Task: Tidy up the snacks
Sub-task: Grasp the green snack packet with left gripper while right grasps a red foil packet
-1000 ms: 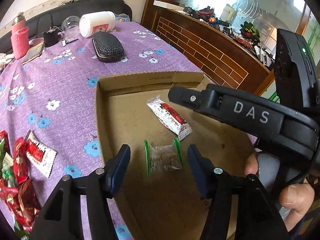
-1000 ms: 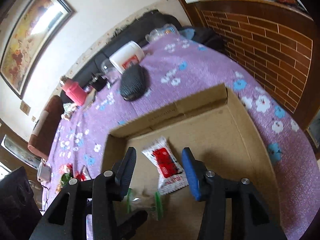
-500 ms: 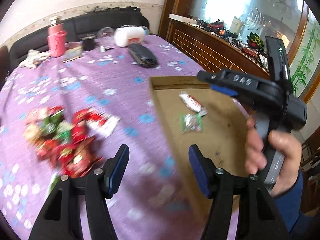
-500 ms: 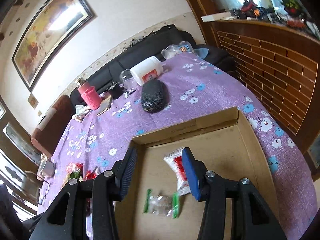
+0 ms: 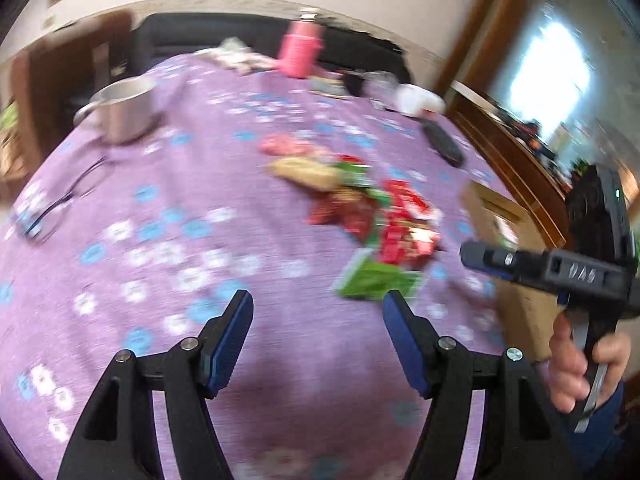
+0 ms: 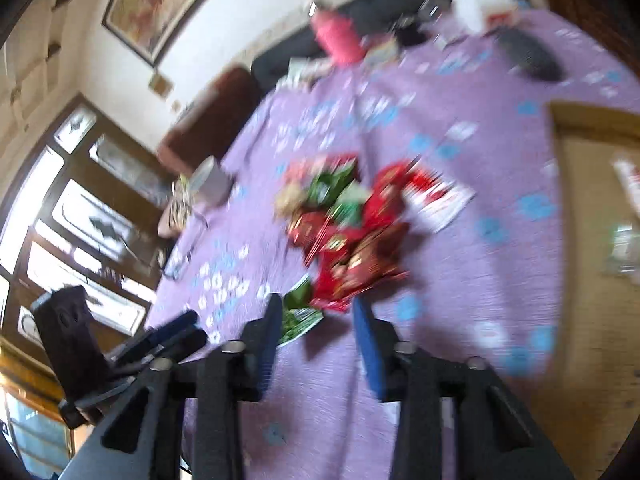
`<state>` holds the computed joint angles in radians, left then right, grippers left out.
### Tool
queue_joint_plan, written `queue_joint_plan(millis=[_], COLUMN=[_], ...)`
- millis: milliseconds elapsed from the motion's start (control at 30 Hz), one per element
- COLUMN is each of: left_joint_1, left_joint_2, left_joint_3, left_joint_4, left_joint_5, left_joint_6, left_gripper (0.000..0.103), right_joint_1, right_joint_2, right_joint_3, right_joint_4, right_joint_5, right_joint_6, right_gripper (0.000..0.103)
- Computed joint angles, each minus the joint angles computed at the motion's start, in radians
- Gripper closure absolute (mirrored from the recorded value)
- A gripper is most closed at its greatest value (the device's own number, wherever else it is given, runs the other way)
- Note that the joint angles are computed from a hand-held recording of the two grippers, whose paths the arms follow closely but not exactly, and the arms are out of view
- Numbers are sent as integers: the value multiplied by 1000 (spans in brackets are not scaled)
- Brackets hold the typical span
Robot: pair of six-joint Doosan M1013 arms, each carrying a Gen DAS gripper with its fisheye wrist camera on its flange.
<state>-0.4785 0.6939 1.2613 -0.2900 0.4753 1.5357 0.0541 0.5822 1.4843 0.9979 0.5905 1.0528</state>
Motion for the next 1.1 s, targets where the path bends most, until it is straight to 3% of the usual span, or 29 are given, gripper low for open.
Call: queue_joint_plan(millis=[133, 200, 300, 333, 467, 667, 733, 867, 933, 1000, 1033, 1100], left_joint_1=[30, 35, 40, 41, 35, -4, -23, -67, -82, -85, -88, -88], left_joint_2=[-3, -5, 0, 0, 8, 45, 59, 96, 121, 127, 131, 123], left_joint_3=[17, 26, 20, 20, 6, -67, -91, -148, -184, -188, -193, -169], left_joint_4=[-76, -72, -90, -114, -143, -143, -89, 146, 257, 287, 316, 361], left_joint_5=[13, 6, 20, 22, 32, 116, 136, 170, 205, 187, 188, 133], left_joint_6=[12, 12, 29, 51, 92, 134, 102, -68, -155, -177, -194, -224], left_gripper=[36, 36, 36, 36, 36, 32, 29, 29, 29, 29, 31, 50], right_joint_1=[30, 43, 50, 52, 50, 17, 8, -2, 2, 3, 9, 14], right_joint_2=[43, 39, 44, 36, -6, 24, 40, 56, 64, 70, 74, 79], right_joint_3=[-51, -41, -47, -41, -16, -52, -53, -48, -60, -68, -76, -75], right_joint_4=[-116, -62, 32, 31, -82, -245, -206, -102, -129, -135, -177, -182], right_joint_5=[7, 20, 136, 126, -52, -140, -133, -121, -117, -118, -118, -123], right_joint_6=[159, 76, -83, -95, -14, 329, 345, 258, 267, 240, 260, 248], right_gripper=[78, 78, 78, 77, 78, 78, 78, 76, 69, 63, 62, 62])
